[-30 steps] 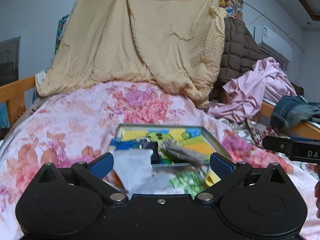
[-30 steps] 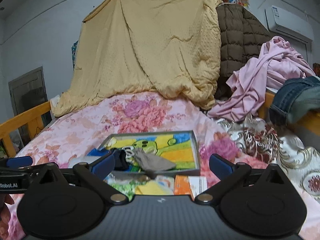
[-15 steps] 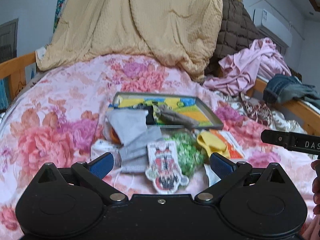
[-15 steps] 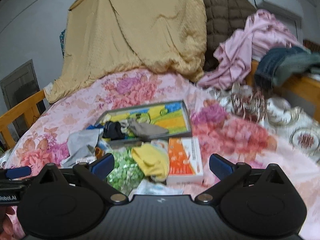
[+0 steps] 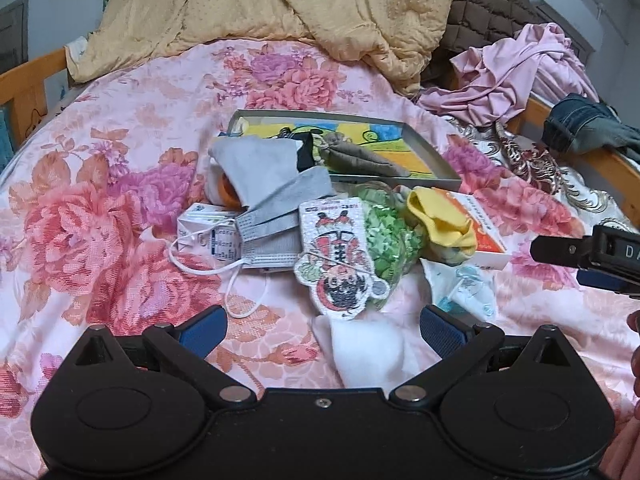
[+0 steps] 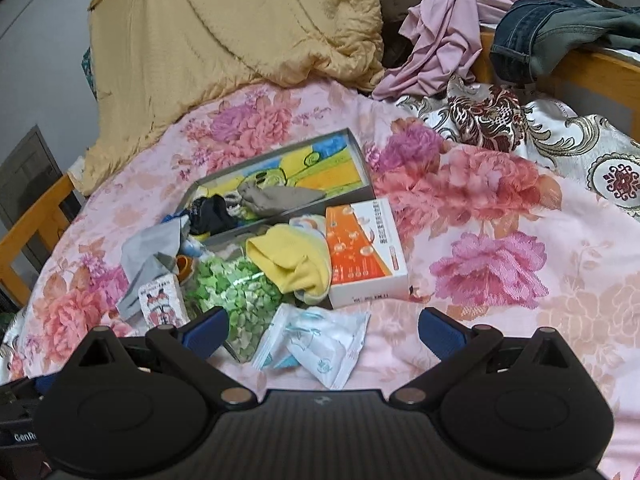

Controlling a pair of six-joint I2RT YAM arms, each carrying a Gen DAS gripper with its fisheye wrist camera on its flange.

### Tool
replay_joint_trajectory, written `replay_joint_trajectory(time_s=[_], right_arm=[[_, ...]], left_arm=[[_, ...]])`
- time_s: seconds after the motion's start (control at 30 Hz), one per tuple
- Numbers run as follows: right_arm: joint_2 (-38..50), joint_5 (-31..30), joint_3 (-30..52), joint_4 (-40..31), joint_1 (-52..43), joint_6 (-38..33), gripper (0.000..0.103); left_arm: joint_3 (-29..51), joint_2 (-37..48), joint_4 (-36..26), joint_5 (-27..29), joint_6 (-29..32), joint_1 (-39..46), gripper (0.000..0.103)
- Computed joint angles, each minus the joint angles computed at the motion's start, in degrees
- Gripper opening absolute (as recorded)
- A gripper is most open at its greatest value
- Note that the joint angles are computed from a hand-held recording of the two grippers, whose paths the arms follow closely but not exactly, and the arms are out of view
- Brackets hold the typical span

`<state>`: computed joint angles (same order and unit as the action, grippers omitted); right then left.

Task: Organize soft objects
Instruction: 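Grasp the white cloth with the left gripper while the right gripper grasps the plastic packet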

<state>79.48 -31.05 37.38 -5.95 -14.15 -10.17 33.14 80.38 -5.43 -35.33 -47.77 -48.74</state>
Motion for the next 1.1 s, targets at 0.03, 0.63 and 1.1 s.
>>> replay_joint_trajectory(time_s=[0.03, 0.63, 1.1], right_arm=[[0.1, 0.6, 0.0, -0.2, 0.3, -0.2, 0.103], [6.8, 9.7, 4.3, -6.1, 5.8, -2.2, 0.103], [13.5, 13.3, 8.8, -7.1, 9.2, -2.0, 0.103]], left_arm=[[0.1, 0.2, -0.2, 0.0, -0.1, 0.0, 0.102], [5.5, 8.5, -3.6, 7.2, 3.3, 1.8, 0.102], [8.6, 14.3, -0.1, 11.4, 6.0, 4.8, 0.102]])
